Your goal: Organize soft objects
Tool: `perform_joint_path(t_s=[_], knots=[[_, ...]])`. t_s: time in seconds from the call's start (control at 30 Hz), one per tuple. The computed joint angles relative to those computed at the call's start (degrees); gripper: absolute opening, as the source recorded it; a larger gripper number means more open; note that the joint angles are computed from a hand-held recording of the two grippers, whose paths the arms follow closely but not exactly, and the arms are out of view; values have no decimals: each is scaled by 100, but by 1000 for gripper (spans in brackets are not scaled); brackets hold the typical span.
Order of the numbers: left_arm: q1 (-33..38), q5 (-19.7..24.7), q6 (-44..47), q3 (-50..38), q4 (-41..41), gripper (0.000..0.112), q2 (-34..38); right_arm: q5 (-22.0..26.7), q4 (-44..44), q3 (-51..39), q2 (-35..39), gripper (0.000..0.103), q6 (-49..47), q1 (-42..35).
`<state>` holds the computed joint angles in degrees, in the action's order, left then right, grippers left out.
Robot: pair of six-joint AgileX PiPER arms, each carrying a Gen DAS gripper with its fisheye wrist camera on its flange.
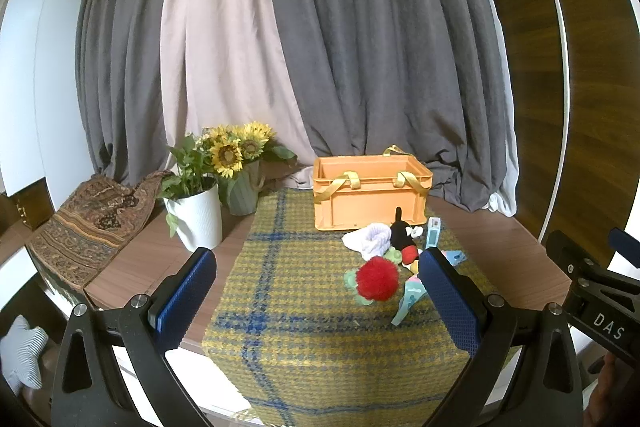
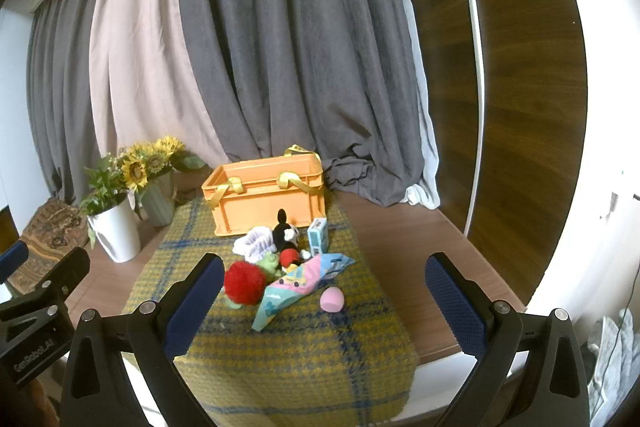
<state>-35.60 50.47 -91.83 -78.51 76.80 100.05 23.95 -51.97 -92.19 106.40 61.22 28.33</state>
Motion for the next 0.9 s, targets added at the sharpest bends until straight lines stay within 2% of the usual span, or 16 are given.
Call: perform_joint_path(t_s=[0.9], knots=[[4, -63, 20, 9, -17, 103, -29, -22, 69, -59, 42, 102, -56, -24]])
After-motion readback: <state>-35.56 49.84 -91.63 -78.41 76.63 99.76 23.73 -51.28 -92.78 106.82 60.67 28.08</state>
